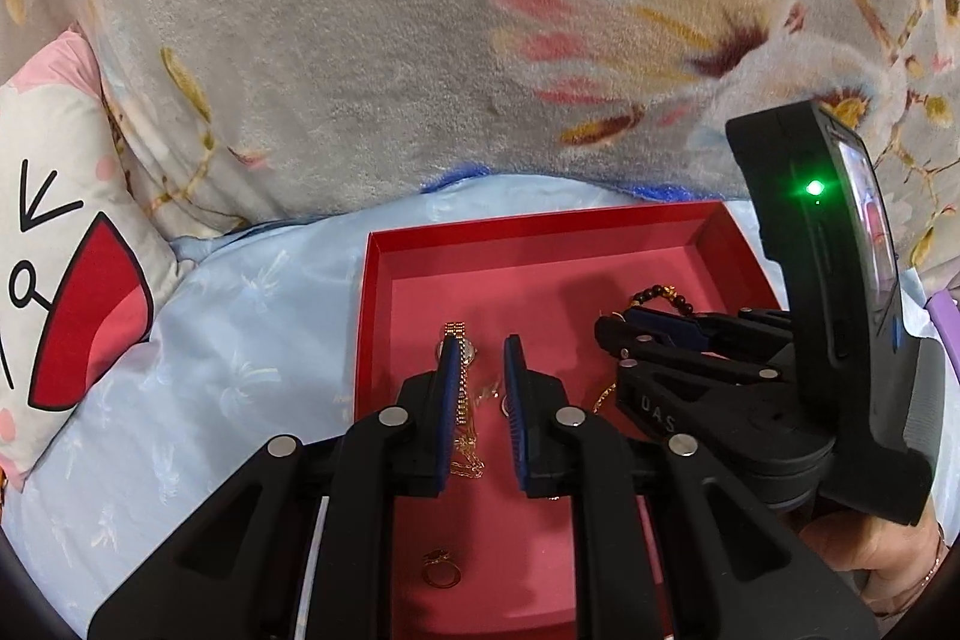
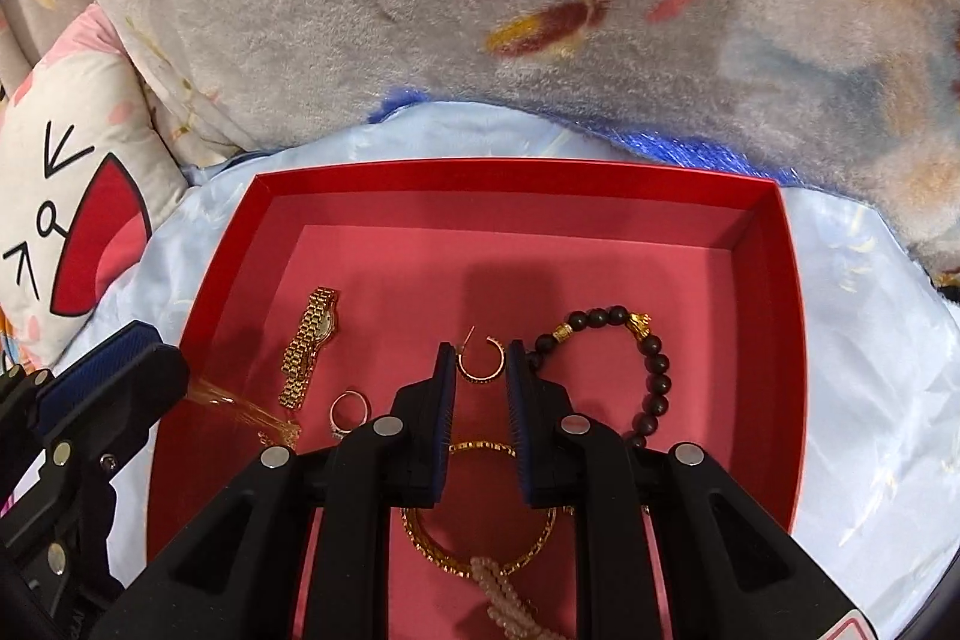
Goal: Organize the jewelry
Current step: 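Carry the clover chain with the left tool into the red box while the right tool carries the earring, then open both tools to drop the chain and earring into the red box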
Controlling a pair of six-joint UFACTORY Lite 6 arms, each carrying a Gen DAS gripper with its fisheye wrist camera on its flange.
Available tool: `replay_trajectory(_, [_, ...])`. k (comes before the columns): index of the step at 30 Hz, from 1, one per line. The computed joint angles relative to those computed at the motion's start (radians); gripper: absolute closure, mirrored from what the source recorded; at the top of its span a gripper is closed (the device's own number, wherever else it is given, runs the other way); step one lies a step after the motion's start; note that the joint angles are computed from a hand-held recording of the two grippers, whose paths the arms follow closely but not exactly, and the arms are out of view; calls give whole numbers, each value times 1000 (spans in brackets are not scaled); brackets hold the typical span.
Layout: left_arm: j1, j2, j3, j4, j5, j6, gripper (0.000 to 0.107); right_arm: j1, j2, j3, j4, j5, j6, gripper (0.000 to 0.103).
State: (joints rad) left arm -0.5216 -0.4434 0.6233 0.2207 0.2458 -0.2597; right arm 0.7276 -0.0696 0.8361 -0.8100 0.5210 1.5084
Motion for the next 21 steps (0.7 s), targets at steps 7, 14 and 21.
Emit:
replay_trajectory(7, [2, -16, -21, 132, -10, -141, 68, 20, -86, -45, -62, 13, 82, 83])
replay_trajectory(14, [1, -68, -47, 133, 15, -152, 68, 100, -213, -70, -78, 127, 98, 81])
replay_trajectory(21, [-58, -143, -68, 228, 83, -272, 68, 248, -316, -107, -91, 285, 135, 76])
